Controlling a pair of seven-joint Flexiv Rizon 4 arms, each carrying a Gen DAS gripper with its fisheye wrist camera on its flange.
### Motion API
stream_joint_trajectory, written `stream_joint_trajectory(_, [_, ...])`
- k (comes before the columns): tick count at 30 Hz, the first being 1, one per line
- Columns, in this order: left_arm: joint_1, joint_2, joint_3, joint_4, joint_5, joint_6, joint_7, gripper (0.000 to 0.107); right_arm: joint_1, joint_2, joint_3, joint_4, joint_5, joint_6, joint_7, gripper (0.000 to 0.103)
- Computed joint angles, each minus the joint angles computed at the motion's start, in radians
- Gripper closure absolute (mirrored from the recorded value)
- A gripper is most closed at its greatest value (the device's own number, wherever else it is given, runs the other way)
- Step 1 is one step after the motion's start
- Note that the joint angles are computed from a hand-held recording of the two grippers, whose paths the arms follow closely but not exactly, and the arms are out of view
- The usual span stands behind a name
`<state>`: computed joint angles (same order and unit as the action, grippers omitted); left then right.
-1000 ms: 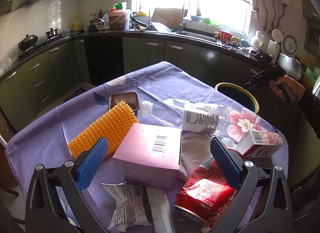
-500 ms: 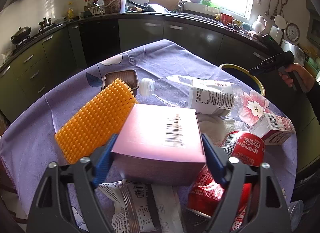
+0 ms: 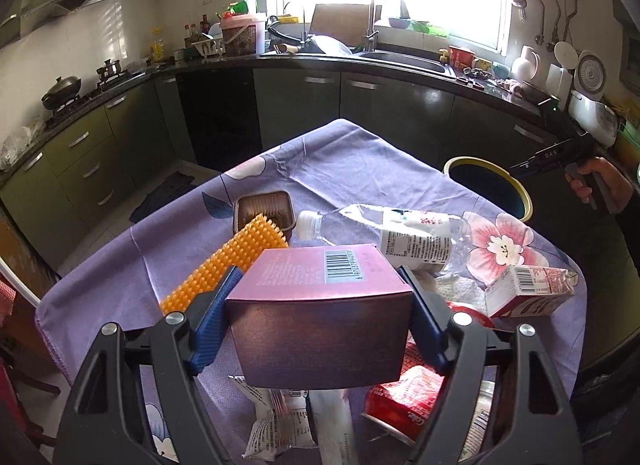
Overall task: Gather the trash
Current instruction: 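Grasp the pink box with the left gripper and drop it into the bin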
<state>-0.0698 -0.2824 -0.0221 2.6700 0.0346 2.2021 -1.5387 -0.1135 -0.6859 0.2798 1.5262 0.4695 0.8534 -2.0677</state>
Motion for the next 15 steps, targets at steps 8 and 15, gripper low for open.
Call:
stream_joint_trajectory(8, [-0.196, 0.119, -0.013, -0.056, -0.212, -0.15, 0.102, 0.033, -0.078, -0.003, 0.02, -0.008, 0.078, -0.022, -0.087, 0.061])
stream_joint_trajectory(15, [-0.071, 0.042, -0.256, -0.325, -0.057, -0.361, 0.066, 0.033, -0.164, 0.029, 0.018, 0.014, 0.177, -0.008, -0.192, 0.061])
